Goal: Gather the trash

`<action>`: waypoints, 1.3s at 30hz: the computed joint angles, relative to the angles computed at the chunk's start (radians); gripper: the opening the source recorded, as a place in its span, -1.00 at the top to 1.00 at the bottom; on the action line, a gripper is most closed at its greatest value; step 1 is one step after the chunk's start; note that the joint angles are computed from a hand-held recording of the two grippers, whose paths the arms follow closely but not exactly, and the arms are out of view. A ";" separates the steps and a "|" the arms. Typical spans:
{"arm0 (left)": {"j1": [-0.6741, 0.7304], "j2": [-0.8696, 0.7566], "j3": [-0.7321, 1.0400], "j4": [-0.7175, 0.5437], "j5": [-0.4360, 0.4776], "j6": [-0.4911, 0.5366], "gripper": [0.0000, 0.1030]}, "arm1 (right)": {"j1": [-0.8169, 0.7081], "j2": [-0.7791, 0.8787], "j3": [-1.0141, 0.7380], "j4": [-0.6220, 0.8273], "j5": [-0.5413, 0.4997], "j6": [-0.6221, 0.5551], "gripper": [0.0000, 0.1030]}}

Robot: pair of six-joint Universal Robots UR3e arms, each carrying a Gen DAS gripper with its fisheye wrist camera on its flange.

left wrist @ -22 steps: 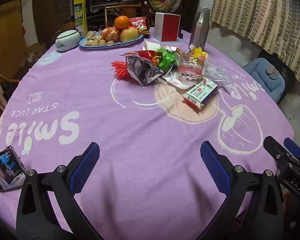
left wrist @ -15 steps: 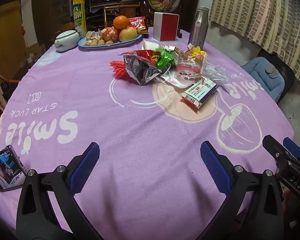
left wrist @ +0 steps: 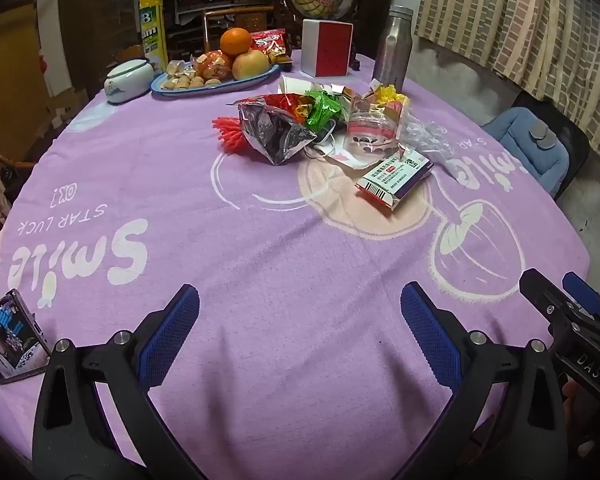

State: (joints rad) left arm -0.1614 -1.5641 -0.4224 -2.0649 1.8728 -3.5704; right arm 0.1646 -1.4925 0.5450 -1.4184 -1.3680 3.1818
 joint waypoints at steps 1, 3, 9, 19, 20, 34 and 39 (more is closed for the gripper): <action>0.001 0.001 0.000 0.000 -0.001 0.001 -0.88 | 0.002 0.001 0.000 -0.001 -0.003 0.001 -0.89; 0.007 0.009 -0.013 0.008 -0.007 0.006 -0.88 | 0.004 0.001 0.000 -0.002 -0.007 0.001 -0.89; -0.005 0.007 -0.016 0.014 -0.001 -0.003 -0.88 | 0.025 0.009 -0.001 -0.008 -0.019 0.007 -0.89; -0.016 0.018 -0.040 0.030 0.000 -0.007 -0.88 | 0.034 0.011 -0.007 -0.005 -0.023 0.010 -0.89; -0.017 0.018 -0.039 0.029 0.000 -0.008 -0.88 | 0.035 0.011 -0.007 -0.006 -0.024 0.012 -0.89; -0.020 0.012 -0.024 0.017 -0.004 -0.006 -0.88 | 0.040 0.016 -0.018 0.002 -0.025 0.014 -0.89; -0.021 0.012 -0.026 0.017 -0.004 -0.008 -0.88 | 0.041 0.014 -0.015 -0.001 -0.026 0.014 -0.89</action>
